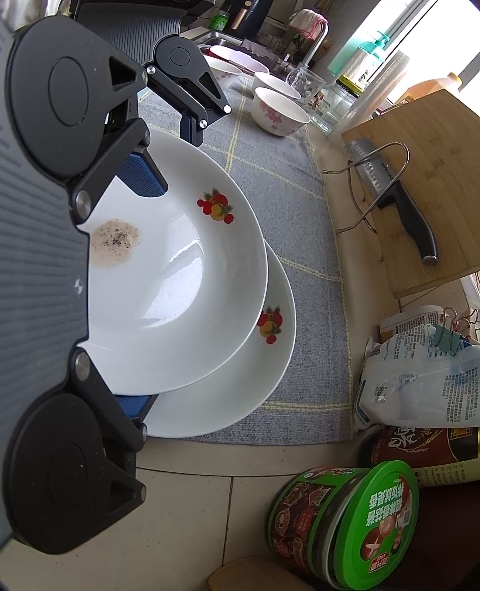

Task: Organize plates and bowls
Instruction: 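Lower the stained plate onto the stacked flower-print plates, then open the right tool to release the stained plate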

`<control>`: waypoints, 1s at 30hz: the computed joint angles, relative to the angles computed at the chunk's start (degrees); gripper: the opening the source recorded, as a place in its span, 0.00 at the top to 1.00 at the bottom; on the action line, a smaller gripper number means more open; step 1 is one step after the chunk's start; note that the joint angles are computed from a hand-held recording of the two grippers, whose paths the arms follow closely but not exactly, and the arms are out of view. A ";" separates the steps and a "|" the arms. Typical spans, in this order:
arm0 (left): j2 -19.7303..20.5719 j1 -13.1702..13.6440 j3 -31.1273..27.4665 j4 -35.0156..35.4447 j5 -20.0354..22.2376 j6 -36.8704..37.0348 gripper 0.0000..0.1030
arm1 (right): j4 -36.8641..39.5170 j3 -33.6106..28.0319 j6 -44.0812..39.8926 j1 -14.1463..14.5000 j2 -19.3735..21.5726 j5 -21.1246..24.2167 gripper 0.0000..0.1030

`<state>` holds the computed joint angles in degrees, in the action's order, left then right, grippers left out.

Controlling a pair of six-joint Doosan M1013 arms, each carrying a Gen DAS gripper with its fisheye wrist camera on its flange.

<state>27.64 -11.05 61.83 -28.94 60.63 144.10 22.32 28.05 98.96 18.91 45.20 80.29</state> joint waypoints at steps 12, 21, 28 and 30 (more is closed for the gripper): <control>0.15 -0.25 -0.09 0.87 -1.28 0.09 0.01 | -1.05 1.96 1.22 -0.08 -1.12 -0.74 0.00; 0.19 -0.19 0.05 0.71 -2.13 0.32 0.01 | -2.65 2.62 2.16 0.28 -1.80 -1.32 0.00; -0.46 -0.33 1.28 -1.38 -4.35 4.09 0.01 | -4.33 2.78 2.77 0.63 -2.28 -1.35 0.00; -0.37 -0.33 1.17 -1.87 -4.28 4.07 0.01 | -5.05 2.96 2.80 0.80 -2.44 -1.38 0.00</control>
<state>27.27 -11.38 63.00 -30.81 56.36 148.18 17.27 31.01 101.76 19.71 42.77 78.91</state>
